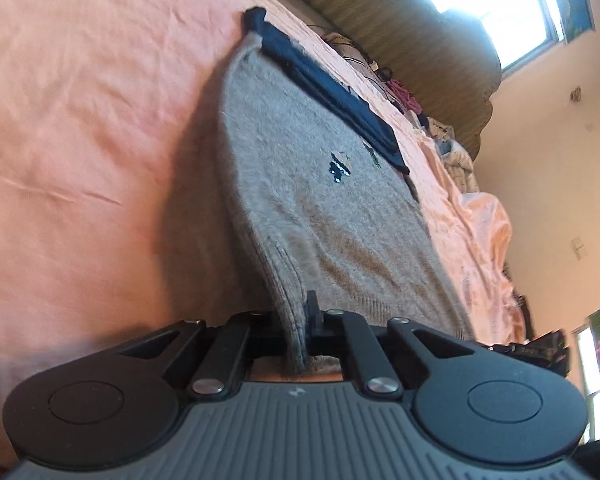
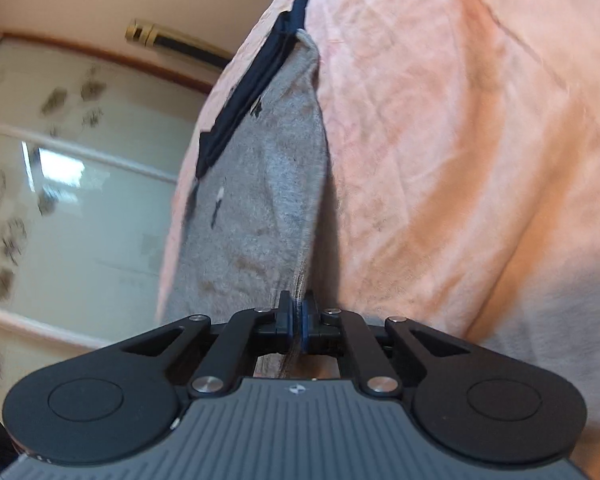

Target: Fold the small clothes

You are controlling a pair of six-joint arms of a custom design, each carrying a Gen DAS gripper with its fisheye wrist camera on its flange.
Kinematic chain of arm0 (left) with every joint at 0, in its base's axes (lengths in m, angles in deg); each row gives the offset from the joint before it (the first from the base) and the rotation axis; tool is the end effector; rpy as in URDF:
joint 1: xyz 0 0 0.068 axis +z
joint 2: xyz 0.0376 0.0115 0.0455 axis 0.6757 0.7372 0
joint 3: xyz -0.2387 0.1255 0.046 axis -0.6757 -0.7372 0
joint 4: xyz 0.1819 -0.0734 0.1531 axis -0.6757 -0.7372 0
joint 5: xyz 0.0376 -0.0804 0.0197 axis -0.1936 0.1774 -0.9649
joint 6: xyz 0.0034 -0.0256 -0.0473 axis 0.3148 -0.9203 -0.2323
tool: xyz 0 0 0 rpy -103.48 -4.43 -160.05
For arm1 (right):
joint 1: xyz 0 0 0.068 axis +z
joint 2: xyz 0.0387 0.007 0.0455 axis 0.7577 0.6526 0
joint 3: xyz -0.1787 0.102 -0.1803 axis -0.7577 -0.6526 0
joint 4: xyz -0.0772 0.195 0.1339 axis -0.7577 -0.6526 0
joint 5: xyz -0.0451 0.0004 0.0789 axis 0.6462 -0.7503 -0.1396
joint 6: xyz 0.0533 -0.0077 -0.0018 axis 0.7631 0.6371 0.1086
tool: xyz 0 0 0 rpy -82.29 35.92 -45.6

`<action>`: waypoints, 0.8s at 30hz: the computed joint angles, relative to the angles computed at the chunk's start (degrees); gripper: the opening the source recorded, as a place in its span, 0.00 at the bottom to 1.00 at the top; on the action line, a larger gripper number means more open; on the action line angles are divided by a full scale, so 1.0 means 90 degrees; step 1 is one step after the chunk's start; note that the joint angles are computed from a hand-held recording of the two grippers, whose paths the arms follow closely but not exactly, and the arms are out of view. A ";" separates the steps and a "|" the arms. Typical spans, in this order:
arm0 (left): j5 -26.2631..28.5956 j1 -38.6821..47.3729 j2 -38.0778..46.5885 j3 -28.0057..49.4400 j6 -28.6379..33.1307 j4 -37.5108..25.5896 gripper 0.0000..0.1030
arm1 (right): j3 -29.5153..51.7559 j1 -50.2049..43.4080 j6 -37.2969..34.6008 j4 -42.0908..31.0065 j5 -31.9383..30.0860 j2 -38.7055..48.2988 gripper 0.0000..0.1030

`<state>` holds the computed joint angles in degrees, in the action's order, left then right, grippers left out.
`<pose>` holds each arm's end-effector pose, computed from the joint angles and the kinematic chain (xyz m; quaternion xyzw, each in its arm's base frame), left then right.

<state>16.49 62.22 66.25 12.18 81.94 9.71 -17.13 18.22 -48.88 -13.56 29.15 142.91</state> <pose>0.2336 0.0574 0.2260 -0.0979 0.8940 -0.3302 0.2865 0.2678 -0.1274 0.2215 0.0859 0.8846 0.4177 0.1890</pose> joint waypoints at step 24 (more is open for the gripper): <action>-0.6647 -0.4203 0.3206 0.2453 -0.0566 0.2476 0.91 | 0.1610 0.5076 0.2861 0.5451 0.6278 0.1757 0.84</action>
